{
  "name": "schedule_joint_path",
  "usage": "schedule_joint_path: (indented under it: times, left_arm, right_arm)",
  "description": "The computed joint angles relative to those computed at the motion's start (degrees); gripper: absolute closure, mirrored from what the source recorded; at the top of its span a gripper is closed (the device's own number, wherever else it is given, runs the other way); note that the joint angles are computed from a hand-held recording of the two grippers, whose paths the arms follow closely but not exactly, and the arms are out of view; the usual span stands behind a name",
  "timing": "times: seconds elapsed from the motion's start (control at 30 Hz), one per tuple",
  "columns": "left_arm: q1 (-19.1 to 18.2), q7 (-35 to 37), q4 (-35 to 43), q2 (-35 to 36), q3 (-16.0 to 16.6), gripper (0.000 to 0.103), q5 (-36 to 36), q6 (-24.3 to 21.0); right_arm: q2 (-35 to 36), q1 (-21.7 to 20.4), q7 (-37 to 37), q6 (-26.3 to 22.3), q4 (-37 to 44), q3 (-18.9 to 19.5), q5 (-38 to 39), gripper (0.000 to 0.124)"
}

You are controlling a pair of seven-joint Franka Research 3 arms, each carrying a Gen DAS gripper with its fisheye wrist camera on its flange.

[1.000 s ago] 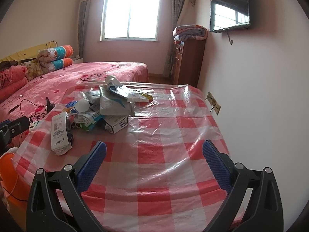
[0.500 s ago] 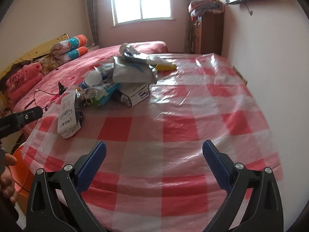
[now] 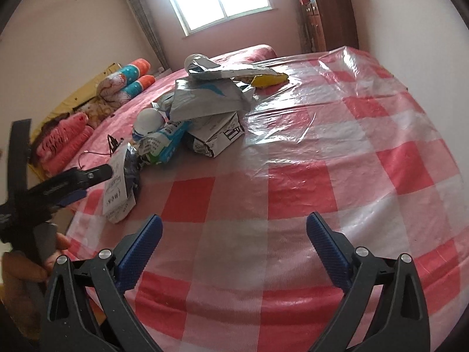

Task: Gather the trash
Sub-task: 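Grasp the white milk carton with the left gripper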

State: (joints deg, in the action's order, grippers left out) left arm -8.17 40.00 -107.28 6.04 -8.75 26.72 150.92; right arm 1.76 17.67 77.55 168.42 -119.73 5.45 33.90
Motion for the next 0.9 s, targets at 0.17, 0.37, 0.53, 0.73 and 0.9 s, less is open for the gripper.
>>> schedule_joint_path:
  times: [0.17, 0.37, 0.53, 0.73, 0.9]
  left_arm:
    - [-0.2, 1.0, 3.9, 3.3, 0.1, 0.012, -1.2, -2.1]
    - [0.4, 3.4, 5.2, 5.1, 0.0, 0.024, -4.9, -2.0]
    - [0.9, 5.7, 5.0, 5.6, -0.3, 0.035, -8.1, 0.4]
    - [1.1, 5.8, 4.1, 5.7, 0.0, 0.038, -9.7, 3.3]
    - [2.2, 8.2, 2.3, 5.1, -0.6, 0.041, -13.3, 6.2]
  right_arm:
    - [2.0, -0.9, -4.9, -4.8, 3.8, 0.3, 6.5, 0.047]
    - [4.2, -1.8, -8.6, -8.1, 8.0, 0.9, 11.7, 0.047]
    - [6.8, -2.8, -10.1, -10.5, 12.7, 1.1, 14.7, 0.047]
    - [10.4, -4.2, -10.0, -14.4, 19.5, 1.7, 15.1, 0.047]
    - [13.2, -4.9, -12.4, -18.9, 23.6, 3.4, 17.3, 0.047]
